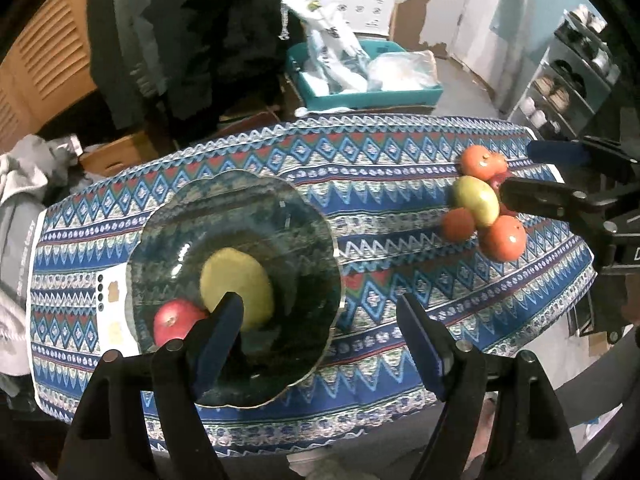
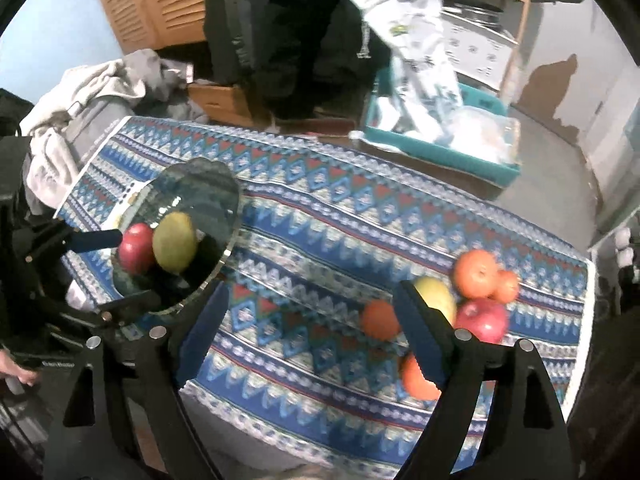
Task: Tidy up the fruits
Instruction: 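Move both tools back over the remaining fruit cluster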
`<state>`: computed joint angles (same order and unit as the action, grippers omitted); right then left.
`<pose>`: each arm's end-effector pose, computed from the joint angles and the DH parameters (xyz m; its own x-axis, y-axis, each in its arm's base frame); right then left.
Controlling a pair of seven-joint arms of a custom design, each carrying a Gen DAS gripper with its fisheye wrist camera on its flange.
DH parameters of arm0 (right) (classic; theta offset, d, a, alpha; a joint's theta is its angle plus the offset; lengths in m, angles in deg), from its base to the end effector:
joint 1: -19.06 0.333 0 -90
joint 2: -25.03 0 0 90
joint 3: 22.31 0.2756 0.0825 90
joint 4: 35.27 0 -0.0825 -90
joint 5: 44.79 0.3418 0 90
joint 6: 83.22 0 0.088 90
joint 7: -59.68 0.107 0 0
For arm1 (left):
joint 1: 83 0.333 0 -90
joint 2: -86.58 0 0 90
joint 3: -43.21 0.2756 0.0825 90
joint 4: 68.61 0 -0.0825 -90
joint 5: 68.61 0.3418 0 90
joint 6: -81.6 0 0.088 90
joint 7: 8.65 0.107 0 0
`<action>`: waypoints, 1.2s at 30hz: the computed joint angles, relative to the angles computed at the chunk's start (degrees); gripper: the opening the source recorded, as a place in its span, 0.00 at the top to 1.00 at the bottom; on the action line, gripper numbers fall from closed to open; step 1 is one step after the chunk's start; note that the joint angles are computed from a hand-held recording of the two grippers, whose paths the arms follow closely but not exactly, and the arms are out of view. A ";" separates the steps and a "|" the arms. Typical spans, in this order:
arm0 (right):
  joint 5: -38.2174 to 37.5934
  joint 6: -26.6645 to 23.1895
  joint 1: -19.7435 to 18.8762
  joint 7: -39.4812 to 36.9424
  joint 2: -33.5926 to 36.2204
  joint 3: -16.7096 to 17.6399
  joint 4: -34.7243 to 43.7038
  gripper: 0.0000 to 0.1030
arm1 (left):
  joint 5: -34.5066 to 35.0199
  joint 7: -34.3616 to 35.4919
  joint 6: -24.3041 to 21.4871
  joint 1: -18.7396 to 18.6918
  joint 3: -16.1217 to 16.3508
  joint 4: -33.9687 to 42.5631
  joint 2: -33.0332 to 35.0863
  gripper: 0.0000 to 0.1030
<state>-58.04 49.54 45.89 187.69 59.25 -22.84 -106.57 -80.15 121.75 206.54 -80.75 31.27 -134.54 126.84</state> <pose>0.6305 0.3087 0.4482 -0.0608 -0.9938 -0.0927 -0.8687 0.0984 -0.4854 0.7046 -0.0827 0.4096 -0.6633 -0.7467 0.0493 -0.6860 0.5804 -0.4389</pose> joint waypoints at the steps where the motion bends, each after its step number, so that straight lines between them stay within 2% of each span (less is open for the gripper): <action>1: -0.38 0.66 -0.01 0.41 -1.70 -0.29 -2.56 0.17 | -0.12 0.13 -0.01 -0.11 -0.24 -0.46 -0.40 0.22; 9: -3.95 5.45 -1.51 4.40 -12.37 -0.48 -18.94 0.17 | -0.76 2.01 1.89 -1.66 -1.26 -5.65 -4.13 0.22; 19: -5.37 8.07 -5.20 9.14 -20.97 1.05 -32.06 0.14 | 0.10 2.69 1.28 -4.14 -1.30 -6.70 -4.62 0.22; 29: -1.56 8.73 -7.85 8.31 -21.42 2.09 -36.32 0.14 | 2.53 2.03 -0.15 -7.00 -1.03 -3.37 -1.38 0.22; 36: 3.10 9.31 -9.00 5.76 -18.02 2.38 -36.46 0.14 | 4.49 -0.93 -4.52 -8.88 -0.54 3.18 4.01 0.22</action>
